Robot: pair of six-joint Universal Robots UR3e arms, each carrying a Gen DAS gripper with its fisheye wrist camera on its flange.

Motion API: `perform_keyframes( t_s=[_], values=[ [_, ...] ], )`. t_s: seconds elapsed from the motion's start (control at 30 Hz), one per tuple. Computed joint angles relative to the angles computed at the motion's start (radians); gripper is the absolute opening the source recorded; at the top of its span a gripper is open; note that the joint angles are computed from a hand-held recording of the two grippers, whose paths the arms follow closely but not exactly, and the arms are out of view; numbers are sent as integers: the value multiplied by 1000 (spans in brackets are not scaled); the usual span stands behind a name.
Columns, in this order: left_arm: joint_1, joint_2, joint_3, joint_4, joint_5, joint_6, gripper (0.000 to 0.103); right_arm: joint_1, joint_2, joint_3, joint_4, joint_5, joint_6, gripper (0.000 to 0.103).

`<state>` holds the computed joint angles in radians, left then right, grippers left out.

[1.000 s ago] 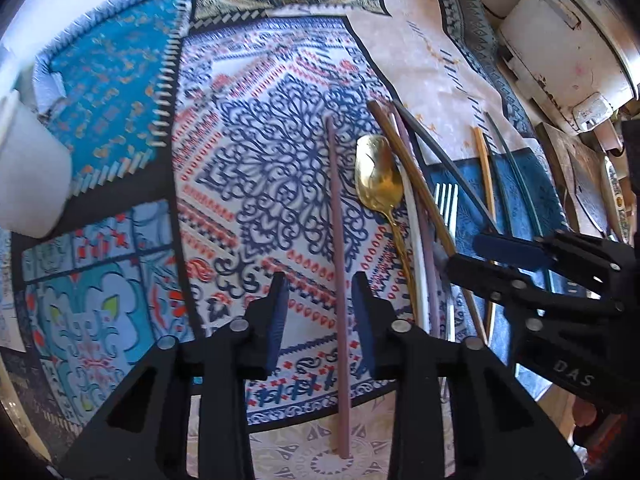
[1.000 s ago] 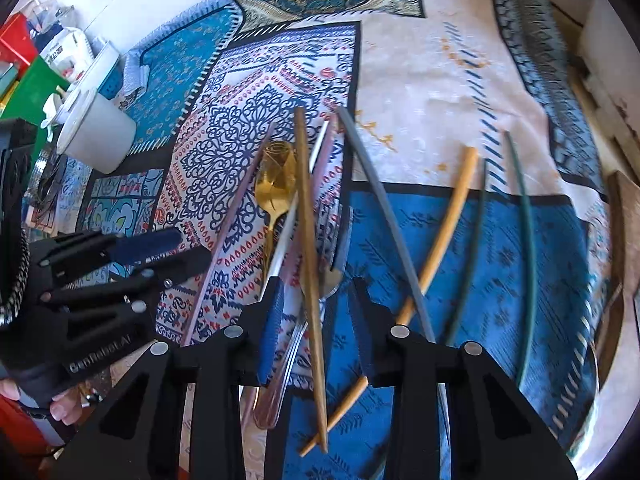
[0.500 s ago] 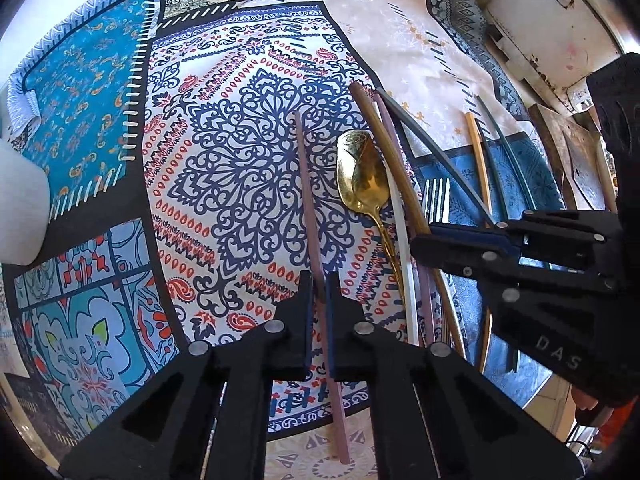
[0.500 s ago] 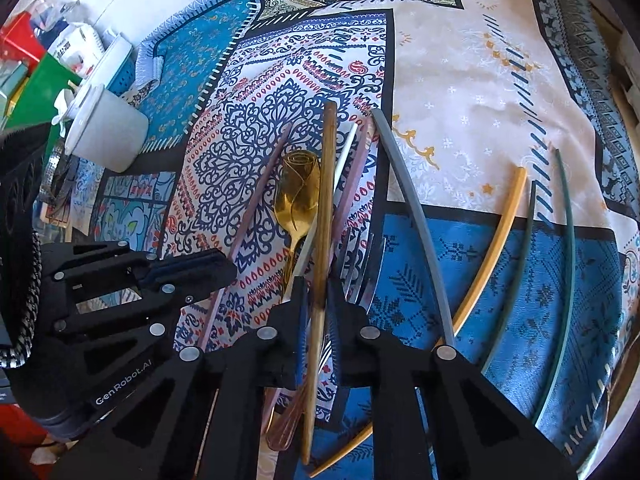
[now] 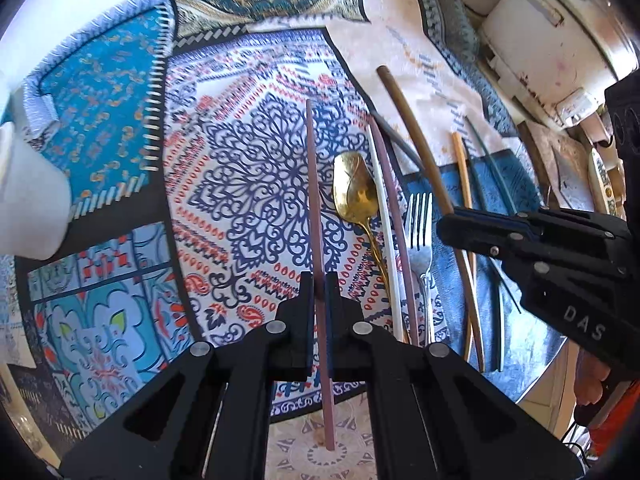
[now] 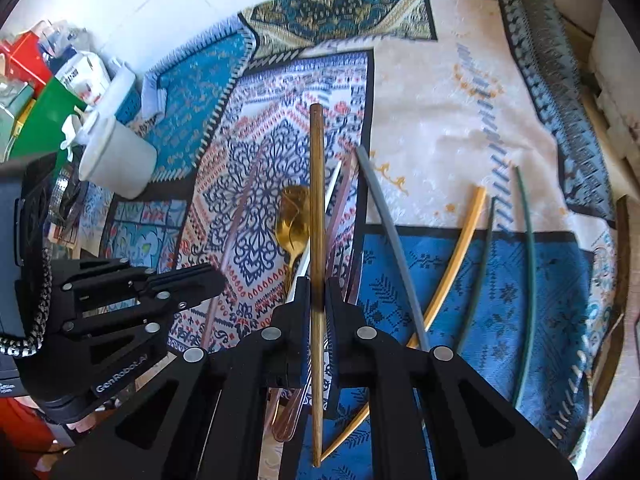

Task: Organize utensils
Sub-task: 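Grasp the thin brown chopstick with the left tool while the right tool grasps a wooden chopstick, then lift both held chopsticks upright and carry them toward the white cup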

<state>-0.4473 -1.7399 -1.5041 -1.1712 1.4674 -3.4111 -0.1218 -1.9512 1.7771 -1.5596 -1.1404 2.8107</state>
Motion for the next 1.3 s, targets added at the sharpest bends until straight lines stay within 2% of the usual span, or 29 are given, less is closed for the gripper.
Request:
perform_keyframes(
  t_s=[0.33,0.57,0.73,1.0,1.1,1.17,1.3],
  values=[
    [-4,183,-59,-10,49,-65,1,23,2,-78,1,43,9,7],
    [20,326,-134,2,57,-81,1,110,34,-134,-63,53,91,7],
    [55,433,-185,6,44,-44,0,192,47,-159,-155,27,192,7],
    [200,611,-221,-77,-41,66,0,318,114,-245,-259,-43,335,7],
    [239,623,-213,-118,-50,106,0,349,126,-267,-285,-71,366,7],
    [271,609,-222,-132,-60,120,4,357,125,-271,-297,-88,378,7],
    [279,510,-259,-78,-24,113,26,328,98,-249,-289,-80,376,7]
  ],
)
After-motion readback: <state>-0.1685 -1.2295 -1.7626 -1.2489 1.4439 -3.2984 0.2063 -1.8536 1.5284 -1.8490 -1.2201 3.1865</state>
